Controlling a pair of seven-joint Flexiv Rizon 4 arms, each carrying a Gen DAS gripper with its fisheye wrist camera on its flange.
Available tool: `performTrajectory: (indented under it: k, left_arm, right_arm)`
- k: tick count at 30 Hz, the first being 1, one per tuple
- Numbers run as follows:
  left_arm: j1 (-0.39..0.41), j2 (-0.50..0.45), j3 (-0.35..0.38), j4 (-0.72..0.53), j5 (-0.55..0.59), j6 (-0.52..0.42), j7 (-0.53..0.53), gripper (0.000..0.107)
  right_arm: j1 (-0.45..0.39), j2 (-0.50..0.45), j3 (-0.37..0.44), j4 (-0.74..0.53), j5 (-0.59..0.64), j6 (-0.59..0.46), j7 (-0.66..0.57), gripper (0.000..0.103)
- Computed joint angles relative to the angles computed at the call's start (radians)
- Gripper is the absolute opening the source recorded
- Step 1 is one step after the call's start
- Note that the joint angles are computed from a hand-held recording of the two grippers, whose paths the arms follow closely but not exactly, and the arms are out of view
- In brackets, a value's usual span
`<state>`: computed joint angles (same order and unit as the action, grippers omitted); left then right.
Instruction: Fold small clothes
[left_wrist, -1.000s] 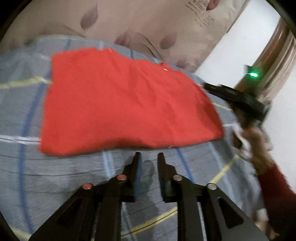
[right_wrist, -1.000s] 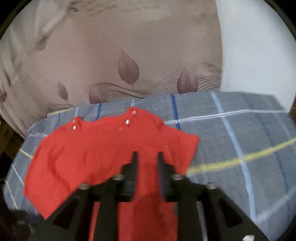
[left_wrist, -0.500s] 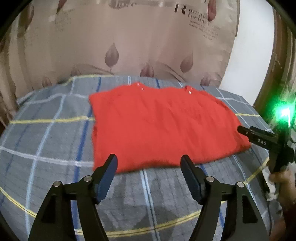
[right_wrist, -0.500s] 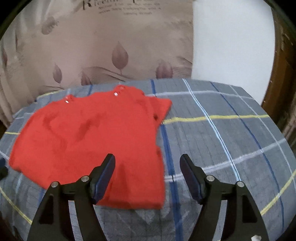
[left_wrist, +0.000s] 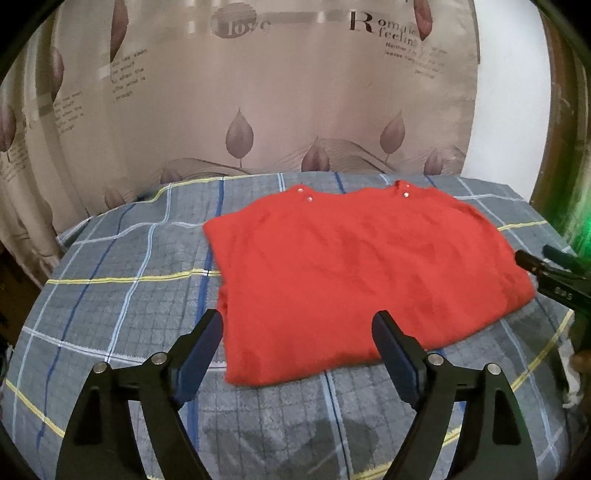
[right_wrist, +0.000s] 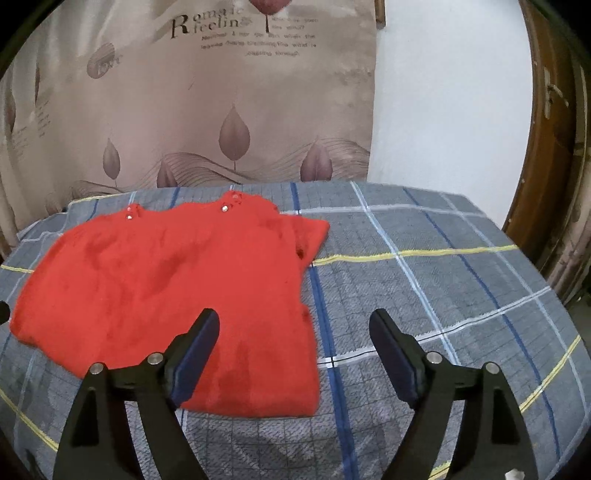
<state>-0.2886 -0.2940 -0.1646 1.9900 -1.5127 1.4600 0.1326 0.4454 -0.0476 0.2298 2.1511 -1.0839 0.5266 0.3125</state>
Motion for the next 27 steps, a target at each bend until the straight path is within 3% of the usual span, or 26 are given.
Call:
performTrajectory:
  k: [5, 7, 8, 10, 12, 15, 17, 21, 27]
  left_arm:
    - [0.002, -0.032, -0.010, -0.031, 0.008, 0.036, 0.012, 0.085]
    - [0.023, -0.041, -0.006, -0.042, 0.057, -0.001, -0.011, 0.085]
    - [0.044, -0.041, 0.005, -0.045, 0.113, -0.061, -0.054, 0.085]
    - [0.137, -0.058, 0.028, -0.090, 0.306, -0.306, -0.234, 0.085]
    - [0.220, -0.115, 0.036, -0.189, 0.430, -0.521, -0.402, 0.085]
    - [0.313, -0.227, 0.010, -0.342, 0.496, -0.717, -0.559, 0.083]
    - [0.342, -0.290, -0.005, -0.424, 0.538, -0.779, -0.632, 0.077]
    - [0.387, -0.424, -0.043, -0.605, 0.622, -0.936, -0.778, 0.076]
    - [0.399, -0.543, -0.097, -0.780, 0.656, -1.059, -0.850, 0.076]
  right_arm:
    - [0.013, -0.011, 0.004, -0.016, 0.002, -0.039, -0.018, 0.093]
    - [0.015, -0.014, 0.003, -0.020, 0.002, -0.040, -0.027, 0.094]
    - [0.016, -0.014, 0.002, -0.020, -0.003, -0.036, -0.032, 0.094]
    - [0.017, -0.017, 0.001, -0.022, -0.001, -0.034, -0.039, 0.094]
    - [0.016, -0.020, -0.002, -0.024, 0.006, -0.027, -0.050, 0.094]
    - [0.015, -0.020, -0.003, -0.025, 0.013, -0.019, -0.053, 0.095]
    - [0.015, -0.015, -0.003, -0.020, 0.006, -0.018, -0.041, 0.096]
    - [0.011, -0.013, -0.003, -0.016, 0.004, -0.007, -0.036, 0.098]
    - [0.014, -0.020, -0.002, -0.025, 0.018, -0.018, -0.053, 0.100]
